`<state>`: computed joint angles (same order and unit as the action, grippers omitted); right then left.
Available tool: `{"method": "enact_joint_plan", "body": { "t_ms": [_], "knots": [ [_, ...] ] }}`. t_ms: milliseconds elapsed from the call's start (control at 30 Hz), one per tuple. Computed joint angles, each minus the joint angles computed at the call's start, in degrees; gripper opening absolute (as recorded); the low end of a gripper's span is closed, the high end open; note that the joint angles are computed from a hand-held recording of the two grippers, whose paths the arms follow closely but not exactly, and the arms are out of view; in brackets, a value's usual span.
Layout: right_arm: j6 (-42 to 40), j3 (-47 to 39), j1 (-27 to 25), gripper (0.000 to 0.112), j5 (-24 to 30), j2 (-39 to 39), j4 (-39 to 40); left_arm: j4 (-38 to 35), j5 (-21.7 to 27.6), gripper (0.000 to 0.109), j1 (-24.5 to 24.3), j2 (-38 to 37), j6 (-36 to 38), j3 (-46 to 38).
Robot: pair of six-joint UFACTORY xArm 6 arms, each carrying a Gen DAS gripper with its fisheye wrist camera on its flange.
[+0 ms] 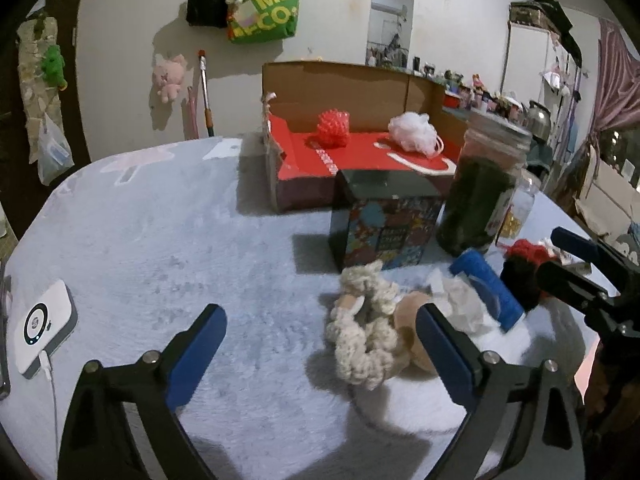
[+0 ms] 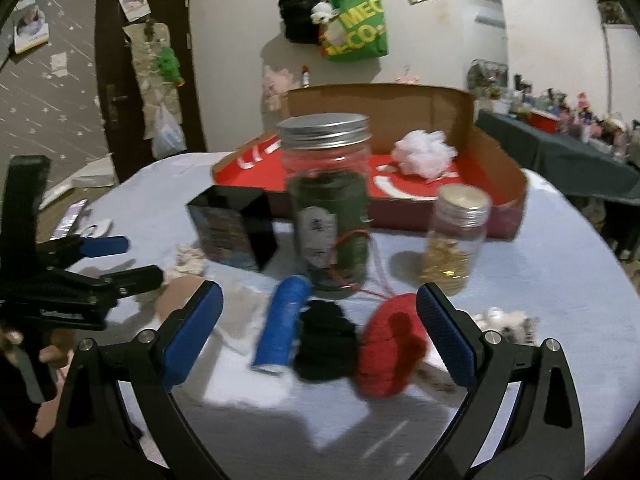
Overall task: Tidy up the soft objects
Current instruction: 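Grasp the cream crocheted scrunchie with the left gripper while the right grasps the black pom-pom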
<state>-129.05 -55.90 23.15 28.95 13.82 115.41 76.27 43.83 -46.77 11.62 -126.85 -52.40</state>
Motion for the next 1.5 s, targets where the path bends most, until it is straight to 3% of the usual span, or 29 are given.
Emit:
{"method": "enact_joint_plan", "body": {
  "t_ms": [67,167,267,433,633,867,967,1033,1067,1100,1167,1333,1500],
  "knots": [
    [1.5,0.2,0.4,0.095,0.5,0.2,-1.8,0.1,-1.6,0.086,0.7,0.0,0.5,0.5],
    [3.8,-0.2,1.0,0.080,0.0,1.0,-4.0,1.0,-3.1,0.084,1.1,0.0,-0.1,1.1],
    [7.0,-0.4,0.7,0.057,0.0,1.7,-6.8,1.7,-4.2,0.079,1.3,-0.1,-0.5,1.4],
    [8.3,-0.4,0.7,0.056,-1.1,1.9,-8.4,0.8,-3.8,0.078,0.8,0.3,1.9,0.8],
    [2.3,-1.0,0.8,0.055,-4.3,2.3,-3.8,-1.7,-1.8,0.091,0.9,1.0,5.6,0.2],
    [-3.7,-1.3,1.3,0.056,-6.4,2.8,-1.1,-3.3,-2.0,0.090,1.8,3.6,10.7,-2.8],
    [-8.7,-1.4,1.8,0.055,-7.2,3.0,2.8,-1.2,-5.4,0.072,3.1,3.9,10.2,-2.9],
    [-9.1,-1.2,1.6,0.053,-6.5,3.1,2.9,3.4,-10.0,0.034,4.5,3.7,7.3,-2.4],
    [-7.6,-1.2,1.5,0.032,-5.9,3.2,1.4,5.0,-11.3,0.029,4.7,3.6,6.0,-2.2],
    [-5.2,-1.6,1.4,0.022,-5.9,3.6,-0.6,4.8,-11.1,0.028,4.4,3.5,6.0,-2.3],
    [1.5,-1.7,0.2,0.020,-3.3,4.1,-6.3,4.3,-9.0,0.027,3.0,2.9,6.4,-2.3],
    [4.9,0.1,-1.9,0.020,-0.1,1.4,-9.0,1.8,-2.3,0.027,-1.0,0.0,7.9,-2.1],
    [9.6,1.0,-4.1,0.020,3.2,-1.1,-14.3,3.0,-2.3,0.027,-1.7,-0.5,7.8,-3.8]
  ]
}}
